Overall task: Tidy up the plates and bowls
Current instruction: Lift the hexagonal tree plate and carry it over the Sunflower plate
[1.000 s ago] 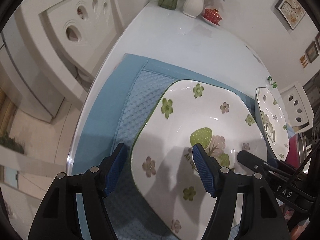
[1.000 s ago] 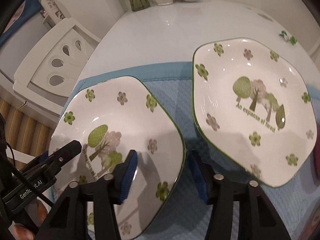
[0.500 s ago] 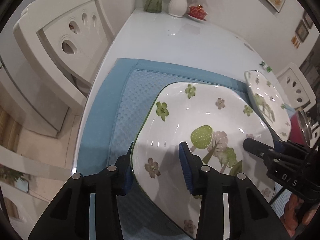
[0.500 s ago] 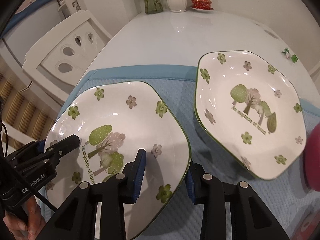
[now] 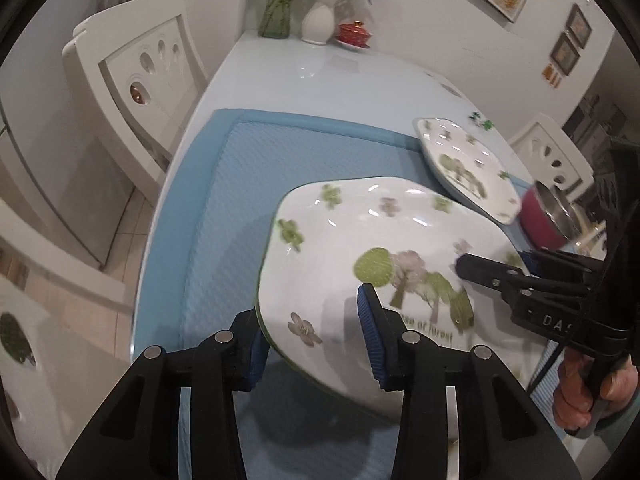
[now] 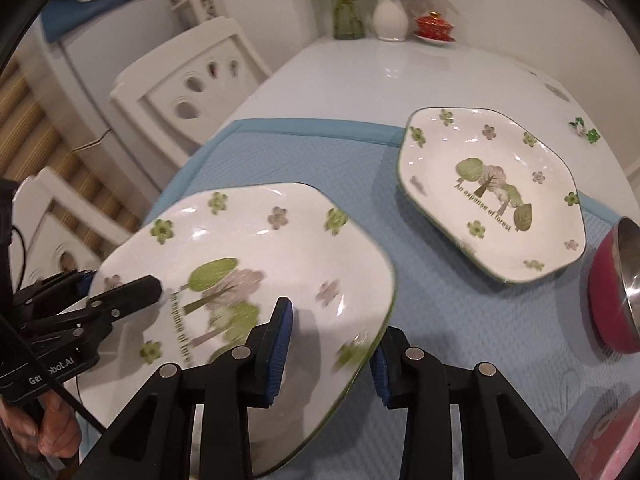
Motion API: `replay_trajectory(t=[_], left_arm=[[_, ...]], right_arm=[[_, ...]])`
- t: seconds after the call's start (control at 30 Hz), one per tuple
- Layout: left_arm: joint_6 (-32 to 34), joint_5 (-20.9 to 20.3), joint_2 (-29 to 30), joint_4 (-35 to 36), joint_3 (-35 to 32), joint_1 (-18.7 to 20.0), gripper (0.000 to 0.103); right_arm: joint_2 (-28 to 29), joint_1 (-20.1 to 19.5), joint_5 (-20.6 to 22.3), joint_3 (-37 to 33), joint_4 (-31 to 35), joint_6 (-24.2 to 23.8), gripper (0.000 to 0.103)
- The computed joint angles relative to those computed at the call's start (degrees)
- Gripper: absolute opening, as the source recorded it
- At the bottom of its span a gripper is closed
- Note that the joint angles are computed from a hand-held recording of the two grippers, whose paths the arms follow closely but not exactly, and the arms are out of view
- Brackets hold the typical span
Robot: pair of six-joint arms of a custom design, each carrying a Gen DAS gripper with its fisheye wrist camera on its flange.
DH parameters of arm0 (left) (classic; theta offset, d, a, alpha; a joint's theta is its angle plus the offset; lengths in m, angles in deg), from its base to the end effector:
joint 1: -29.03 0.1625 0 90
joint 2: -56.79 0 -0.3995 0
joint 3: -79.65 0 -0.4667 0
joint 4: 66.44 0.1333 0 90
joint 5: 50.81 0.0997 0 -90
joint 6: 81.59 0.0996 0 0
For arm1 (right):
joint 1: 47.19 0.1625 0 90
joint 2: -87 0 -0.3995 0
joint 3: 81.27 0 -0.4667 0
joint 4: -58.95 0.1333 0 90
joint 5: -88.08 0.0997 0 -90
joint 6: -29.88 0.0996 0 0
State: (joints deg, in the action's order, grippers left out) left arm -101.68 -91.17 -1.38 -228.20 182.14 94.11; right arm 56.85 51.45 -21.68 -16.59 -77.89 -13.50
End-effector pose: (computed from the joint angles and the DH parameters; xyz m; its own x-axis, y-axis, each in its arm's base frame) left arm -0.0896 -0.6892 0.1646 -0.8190 -0.3193 -0.4768 0.0986 0.7402 -0.6651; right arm 0.2258 -0.8227 0.0283 -0.5833 -0.7144 0.3865 -0.7532 0.6539 0.0719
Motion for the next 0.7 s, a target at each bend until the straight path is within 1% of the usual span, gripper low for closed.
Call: replay_trajectory(t=[0.03, 0.07, 0.1, 0.17, 0.2, 0.23, 0.33, 0.43, 0.57, 0.7], left_arm=[[-1.22, -0.49, -0.66, 0.05, 0.96, -0.48, 0.038], [-1.09, -0.36, -0.82, -0.69, 1.55, -0.86, 0.038], [-0.66, 0.59, -0.84, -0.77, 2.19, -1.42, 0.038], [-2.24, 1.27, -0.87, 1.90, 2.27, -1.62, 0.038], [-2.88, 0.41, -1.19, 0.74, 2.98, -1.68, 0.038], [-2.90, 0.38, -1.28, -0.54, 3.49, -1.93, 0.038], [-2.86, 1.40, -1.70, -0.13, 4.26, -2.90, 0.038], [-2.38, 1.59, -2.51, -0.35, 5.24, -4.02, 0.038], [-3.15, 2.47, -3.80, -0.17, 7.34, -6.04, 0.038], [-7.59, 3.94, -6.24, 1.86, 11.06, -9.09, 0.038]], right_arm=[[-1.35, -0.07, 0.17, 1.91, -1.18, -0.92, 0.034], [-2.16, -0.18, 0.58, 2.92, -1.53, -1.27, 0.034], [-2.76, -0.43, 1.21, 3.37, -0.62, -0.49, 0.034], [-3.13, -0.70, 0.99, 3.79, 0.49, 0.07, 0.032], [-3.47, -0.79, 0.83, 4.51, -0.15, -0.34, 0.032], [-4.04, -0.96, 1.10, 5.50, -0.91, -0.94, 0.032], [-5.66, -1.18, 2.07, 7.11, -0.90, -1.12, 0.032], [-7.92, -1.16, 2.98, 9.59, -2.57, -2.91, 0.032], [-11.02, -1.24, 4.11, 12.53, -2.30, -4.05, 0.032], [-16.24, -1.37, 4.43, 18.54, -2.56, -6.09, 0.032]])
